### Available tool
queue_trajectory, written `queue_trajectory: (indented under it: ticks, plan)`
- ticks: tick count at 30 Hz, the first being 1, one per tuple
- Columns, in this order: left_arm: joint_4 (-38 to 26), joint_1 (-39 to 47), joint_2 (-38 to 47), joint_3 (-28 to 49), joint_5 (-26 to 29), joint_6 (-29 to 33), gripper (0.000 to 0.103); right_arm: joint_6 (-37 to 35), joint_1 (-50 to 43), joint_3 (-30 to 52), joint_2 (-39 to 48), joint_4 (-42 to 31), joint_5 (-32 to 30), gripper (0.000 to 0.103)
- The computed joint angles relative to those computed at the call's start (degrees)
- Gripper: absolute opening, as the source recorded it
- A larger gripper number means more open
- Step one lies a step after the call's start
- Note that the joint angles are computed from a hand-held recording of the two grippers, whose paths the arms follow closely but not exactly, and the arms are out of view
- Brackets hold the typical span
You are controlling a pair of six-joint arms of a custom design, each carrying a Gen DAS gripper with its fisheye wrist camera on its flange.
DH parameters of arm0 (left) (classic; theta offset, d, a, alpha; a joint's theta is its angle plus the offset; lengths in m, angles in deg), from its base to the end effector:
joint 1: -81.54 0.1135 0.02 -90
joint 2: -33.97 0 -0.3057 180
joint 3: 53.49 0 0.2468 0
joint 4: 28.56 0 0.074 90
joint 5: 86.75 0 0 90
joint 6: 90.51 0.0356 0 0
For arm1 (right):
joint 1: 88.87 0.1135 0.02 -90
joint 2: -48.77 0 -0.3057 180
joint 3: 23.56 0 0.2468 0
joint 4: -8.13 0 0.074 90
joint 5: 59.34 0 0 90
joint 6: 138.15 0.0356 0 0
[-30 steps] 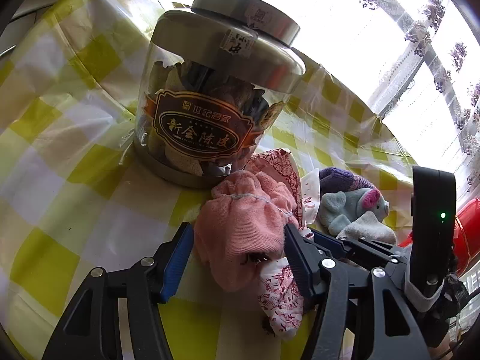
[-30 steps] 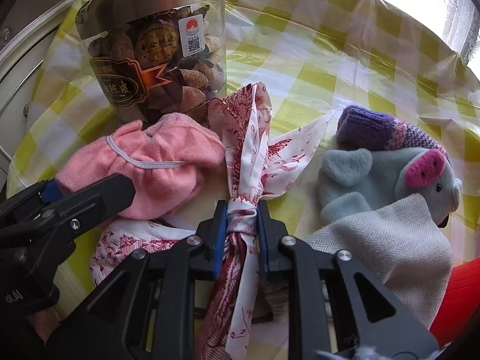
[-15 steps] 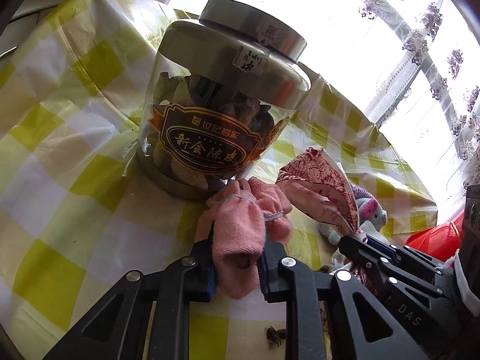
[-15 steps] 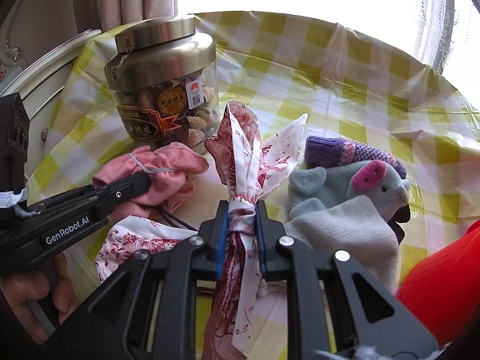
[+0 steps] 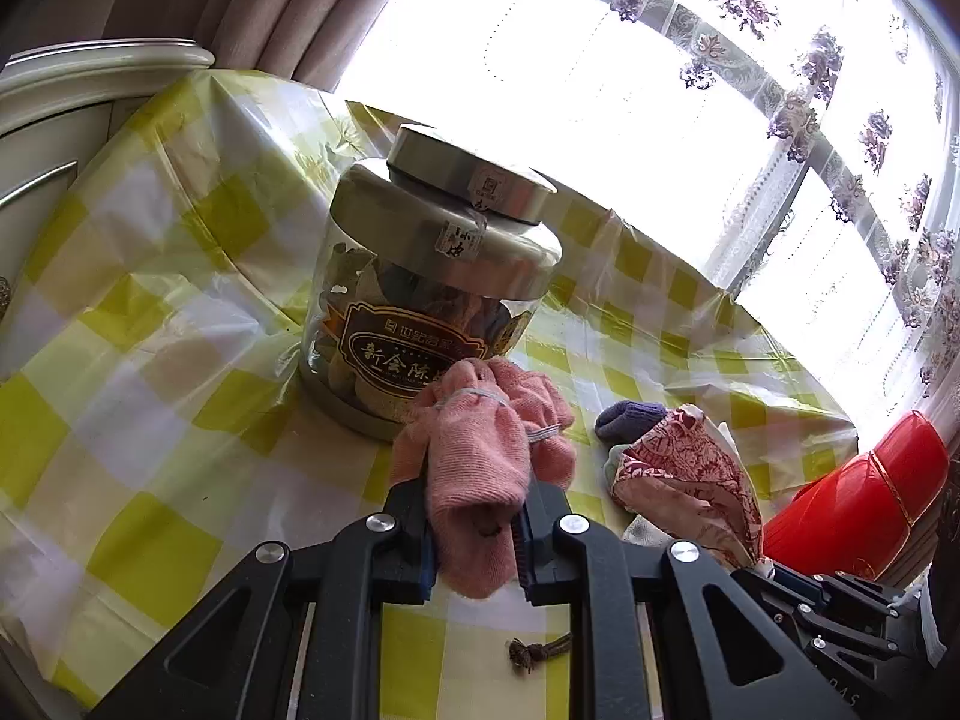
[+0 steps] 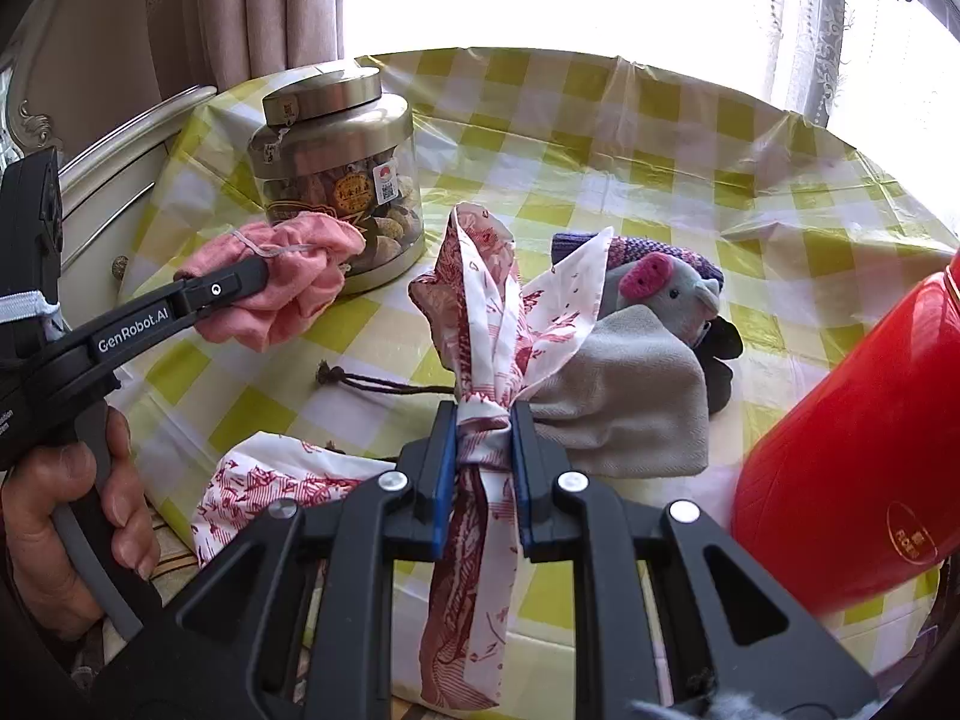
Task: Organize soft objects
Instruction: 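Carry pink cloth and scarf over the white box and open both tools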
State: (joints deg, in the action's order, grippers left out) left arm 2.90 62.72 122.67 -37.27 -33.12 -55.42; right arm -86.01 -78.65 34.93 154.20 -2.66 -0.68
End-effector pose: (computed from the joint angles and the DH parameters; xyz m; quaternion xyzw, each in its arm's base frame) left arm 0.1628 -0.0332 0.1164 -0.3908 0.7820 -0.0090 0.4855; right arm 0.3171 0.0760 0.1396 -0.4453 0.8141 0.1880 0.3218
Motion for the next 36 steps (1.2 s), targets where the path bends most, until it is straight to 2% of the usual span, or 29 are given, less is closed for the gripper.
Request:
queue_trajectory:
  ticks: [8, 16, 23, 36]
  plan:
    - [-16.24, -9.04, -8.76, 3.69, -4.49, -6.66, 0.02, -5.75, -7.51, -2.5, -3.31, -5.43, -1.78, 0.02]
    - [-27.7, -20.25, -9.85, 9.28, -9.4, -14.55, 0.02, -13.59, -18.36, -0.7, -6.02, -15.77, -5.78, 0.02]
    - [-31.98, -27.58, -6.82, 15.55, -10.89, -16.54, 0.02, -19.84, -27.26, 1.75, -6.54, -21.71, -8.33, 0.02]
    - [-34.77, -35.21, 1.41, 28.06, -9.38, -13.5, 0.02, -25.73, -39.7, 10.58, -2.31, -29.74, -11.17, 0.02]
